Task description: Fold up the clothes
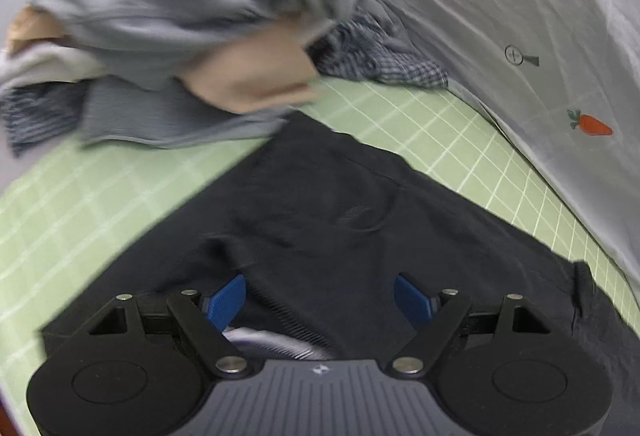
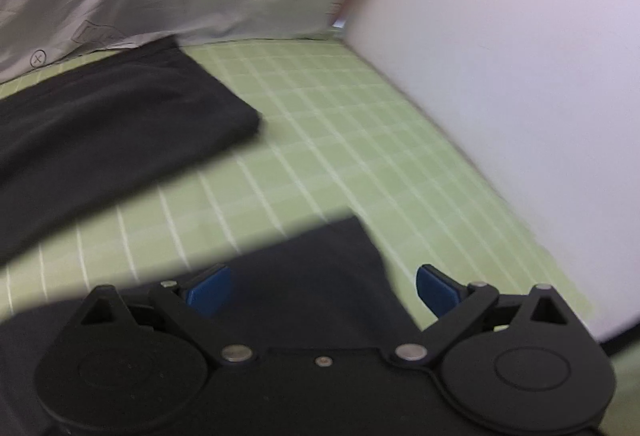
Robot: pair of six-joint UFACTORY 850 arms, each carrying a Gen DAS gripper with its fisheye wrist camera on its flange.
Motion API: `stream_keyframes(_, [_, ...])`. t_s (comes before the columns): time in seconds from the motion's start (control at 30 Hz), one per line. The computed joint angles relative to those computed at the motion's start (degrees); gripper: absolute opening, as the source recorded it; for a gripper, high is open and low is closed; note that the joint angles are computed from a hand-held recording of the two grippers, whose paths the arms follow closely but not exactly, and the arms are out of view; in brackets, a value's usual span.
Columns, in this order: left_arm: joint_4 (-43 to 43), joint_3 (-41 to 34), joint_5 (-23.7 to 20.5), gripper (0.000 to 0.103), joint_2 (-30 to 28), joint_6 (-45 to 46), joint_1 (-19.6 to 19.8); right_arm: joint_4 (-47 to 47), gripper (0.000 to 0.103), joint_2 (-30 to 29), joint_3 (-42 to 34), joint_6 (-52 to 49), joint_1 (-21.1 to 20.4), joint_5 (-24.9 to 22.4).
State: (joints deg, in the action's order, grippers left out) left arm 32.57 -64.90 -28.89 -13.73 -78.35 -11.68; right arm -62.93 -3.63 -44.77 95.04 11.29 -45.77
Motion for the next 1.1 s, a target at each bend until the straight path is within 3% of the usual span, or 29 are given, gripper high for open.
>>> stream_keyframes(0.2, [-0.3,-12.0,-1.6,0.082,-11.5,0.5,1.4,-3.9,0.1,-15.5,-16.8,-2.1,-5.3,10.1])
stream_keyframes(0.43, [1.5,-27.7,-12.2,0.085,-24.4,0.5,0.9,-5.4,0.1,-32.5,-40.2,-4.3,-7.8,14.2])
stream_keyframes(0.57, [2.3,-31.0,-15.0,0.091,-27.1,-1.6,0.5,-2.7,0.1,-39.4,-49.7,-4.3,-8.8,16.3])
stream_keyframes(0.8, [5.0,-30.4,-14.7,0.098,-27.2,-1.9,-0.1,-0.4,0.098,-44.3,-55.6,-5.5,-9.3,16.5])
stream_keyframes(0.87, [5.2,-30.4,-14.6,0.1,-27.4,-1.4,-0.1,-2.9,0.091,-44.3,-55.3,-3.4,-9.0,15.6])
stream_keyframes(0.9, [5.3,-30.4,-14.6,0.101,-27.4,-1.5,-0.1,-4.1,0.079,-44.3,-55.1,-2.4,-8.8,15.1])
stream_keyframes(0.93, [5.4,-30.4,-14.6,0.102,-27.5,-1.6,-0.1,-5.7,0.058,-43.9,-54.4,-0.8,-8.7,15.4])
stream_keyframes(1.0, [5.1,-30.8,-14.8,0.103,-27.7,-1.4,-0.1,-8.4,0.044,-42.6,-52.5,1.9,-8.6,16.0])
stream_keyframes(1.03, [5.0,-31.0,-15.1,0.103,-27.9,-1.4,-0.1,-9.8,0.013,-41.9,-51.4,2.4,-8.7,16.6])
stream_keyframes(1.07, [4.8,-31.2,-15.2,0.103,-28.0,-1.3,-0.1,-11.2,0.004,-41.3,-50.5,2.8,-8.9,17.3])
stream_keyframes(1.1, [4.6,-31.3,-15.3,0.103,-28.0,-1.1,-0.1,-12.0,0.003,-40.6,-49.5,3.5,-9.0,18.0])
